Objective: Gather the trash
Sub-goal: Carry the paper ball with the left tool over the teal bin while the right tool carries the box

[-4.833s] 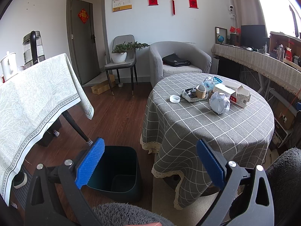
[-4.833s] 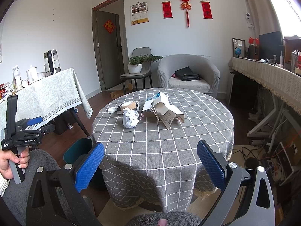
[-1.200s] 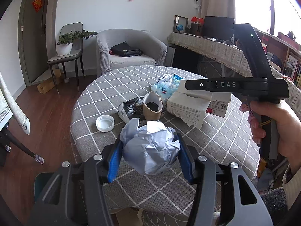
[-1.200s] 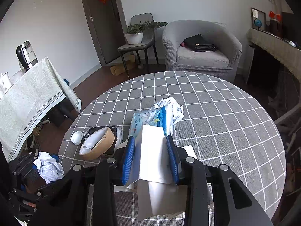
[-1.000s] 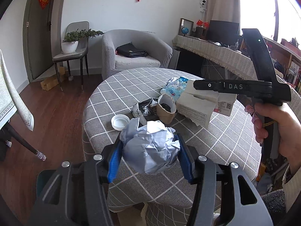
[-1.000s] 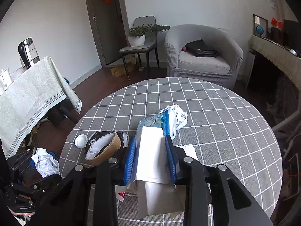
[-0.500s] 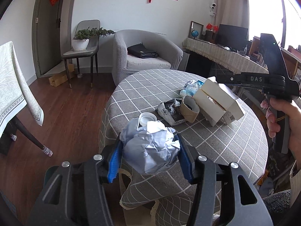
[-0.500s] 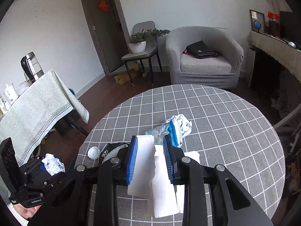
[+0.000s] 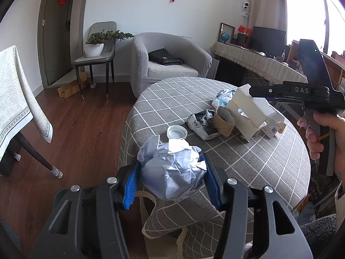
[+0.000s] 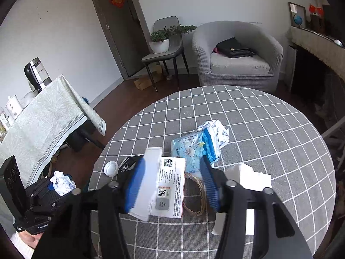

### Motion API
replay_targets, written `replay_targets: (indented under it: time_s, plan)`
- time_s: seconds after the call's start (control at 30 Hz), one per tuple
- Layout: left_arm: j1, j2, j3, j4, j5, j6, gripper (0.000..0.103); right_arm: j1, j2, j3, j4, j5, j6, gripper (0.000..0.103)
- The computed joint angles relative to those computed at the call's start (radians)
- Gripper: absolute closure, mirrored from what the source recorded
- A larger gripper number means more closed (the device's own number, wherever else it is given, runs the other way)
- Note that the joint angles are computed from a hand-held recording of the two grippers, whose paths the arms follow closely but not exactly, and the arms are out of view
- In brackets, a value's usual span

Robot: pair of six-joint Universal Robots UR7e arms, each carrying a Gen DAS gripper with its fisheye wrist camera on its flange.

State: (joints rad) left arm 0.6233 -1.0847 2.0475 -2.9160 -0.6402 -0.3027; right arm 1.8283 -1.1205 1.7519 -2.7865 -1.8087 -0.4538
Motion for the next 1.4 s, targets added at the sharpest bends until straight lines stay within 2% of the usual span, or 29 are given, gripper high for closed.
replay_targets:
  time_s: [0.1, 0.17, 0.27, 0.47, 0.5, 0.53, 0.57, 0.77, 1.03, 1.4]
  plan:
    - [0.000, 0.002, -0.002, 0.003, 0.000, -0.001, 0.046, 0.016, 0.015, -0.005, 0.018, -0.019, -0.016, 0.037]
    - [0.001, 0.001, -0.003, 0.005, 0.000, 0.001, 0.046, 0.021, 0.020, -0.009, 0.042, -0.015, -0.025, 0.046]
    - [-0.003, 0.002, -0.002, 0.011, 0.005, -0.003, 0.046, 0.030, 0.030, -0.015, 0.067, -0.013, -0.031, 0.053]
    - [-0.003, -0.001, 0.001, 0.021, 0.008, -0.007, 0.046, 0.032, 0.049, -0.024, 0.087, -0.032, -0.018, 0.055]
    - [-0.002, -0.002, 0.002, 0.023, 0.009, -0.006, 0.046, 0.033, 0.051, -0.024, 0.079, -0.036, -0.022, 0.060]
    - [-0.002, -0.003, 0.002, 0.024, 0.011, -0.006, 0.046, 0.035, 0.051, -0.022, 0.070, -0.037, -0.024, 0.075]
    - [-0.002, -0.004, 0.004, 0.025, 0.012, -0.007, 0.046, 0.035, 0.051, -0.021, 0.063, -0.032, -0.024, 0.082]
    - [-0.002, -0.018, 0.020, 0.018, 0.028, -0.011, 0.046, 0.047, 0.062, -0.017, 0.002, -0.052, -0.046, 0.094]
    - [0.006, -0.067, 0.053, 0.034, 0.061, -0.051, 0.046, 0.069, 0.065, -0.016, -0.090, -0.039, -0.053, 0.094]
    - [0.045, -0.172, 0.109, 0.172, 0.113, -0.166, 0.047, 0.113, 0.110, -0.041, -0.093, 0.022, -0.058, 0.094]
